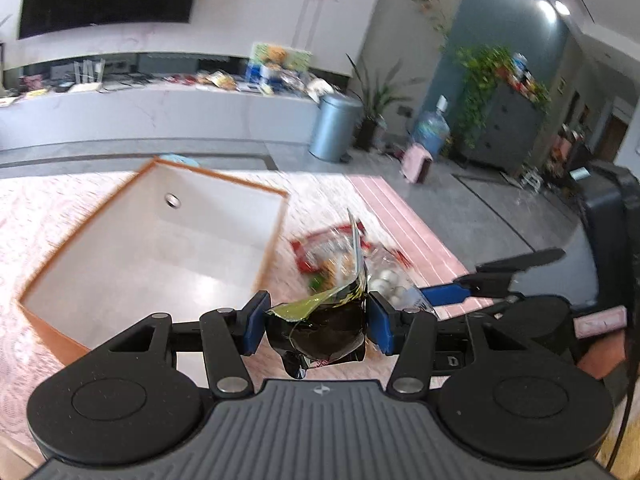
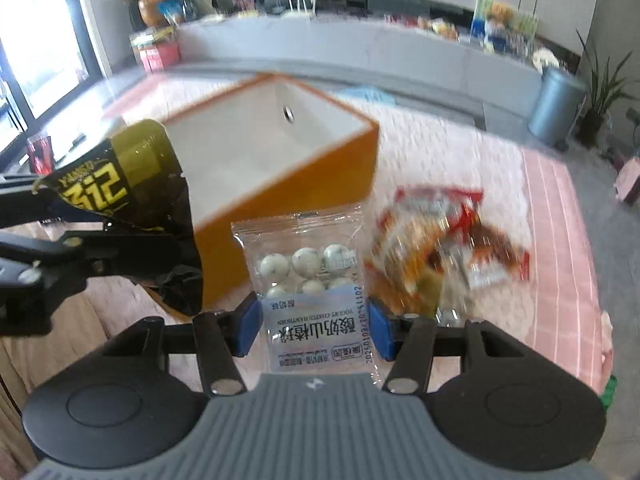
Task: Organize snacks
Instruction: 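Carry the dark bag with the left tool while the right tool carries the milk-ball bag over the box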
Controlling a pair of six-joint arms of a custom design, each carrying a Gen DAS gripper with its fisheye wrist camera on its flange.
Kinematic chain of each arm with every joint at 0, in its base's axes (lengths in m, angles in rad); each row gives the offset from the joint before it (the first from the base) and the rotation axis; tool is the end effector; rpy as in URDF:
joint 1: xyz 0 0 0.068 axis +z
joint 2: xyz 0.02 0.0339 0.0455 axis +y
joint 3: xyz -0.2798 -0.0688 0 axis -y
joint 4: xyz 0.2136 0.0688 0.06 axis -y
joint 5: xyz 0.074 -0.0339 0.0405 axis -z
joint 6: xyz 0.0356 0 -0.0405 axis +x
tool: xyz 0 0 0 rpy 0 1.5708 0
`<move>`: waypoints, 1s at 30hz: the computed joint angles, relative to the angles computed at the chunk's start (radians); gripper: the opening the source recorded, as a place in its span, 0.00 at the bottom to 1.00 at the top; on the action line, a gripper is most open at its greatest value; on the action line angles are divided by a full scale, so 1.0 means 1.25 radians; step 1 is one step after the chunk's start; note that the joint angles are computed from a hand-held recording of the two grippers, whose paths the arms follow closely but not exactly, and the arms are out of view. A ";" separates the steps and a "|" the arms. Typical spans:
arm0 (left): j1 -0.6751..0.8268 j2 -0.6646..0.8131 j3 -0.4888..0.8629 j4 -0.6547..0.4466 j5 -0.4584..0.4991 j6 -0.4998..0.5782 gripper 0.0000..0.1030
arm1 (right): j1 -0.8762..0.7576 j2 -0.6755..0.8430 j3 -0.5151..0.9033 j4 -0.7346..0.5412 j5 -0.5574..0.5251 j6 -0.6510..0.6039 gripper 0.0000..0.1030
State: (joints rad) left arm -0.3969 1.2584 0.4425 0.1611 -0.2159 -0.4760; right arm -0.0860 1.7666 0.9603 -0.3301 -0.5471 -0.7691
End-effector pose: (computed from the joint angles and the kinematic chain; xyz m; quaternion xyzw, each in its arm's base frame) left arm 0.1969 -0.0743 0.1991 -0.0829 0.8891 -0.0982 0.4392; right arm 0.3100 -0.0081 0.1806 -0.3698 0.8664 0.1540 0.2982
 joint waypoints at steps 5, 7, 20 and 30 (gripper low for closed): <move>0.105 -0.040 0.015 -0.033 0.022 0.043 0.58 | 0.060 -0.049 -0.005 0.023 -0.017 0.066 0.53; 0.163 -0.035 0.030 -0.051 0.051 0.061 0.58 | 0.091 -0.058 0.003 0.031 -0.015 0.096 0.53; 0.398 0.112 0.155 -0.158 0.208 0.206 0.58 | 0.335 0.099 0.194 0.033 0.146 0.221 0.53; 0.478 0.271 0.205 -0.156 0.273 0.265 0.58 | 0.396 0.312 0.415 -0.053 0.215 0.182 0.53</move>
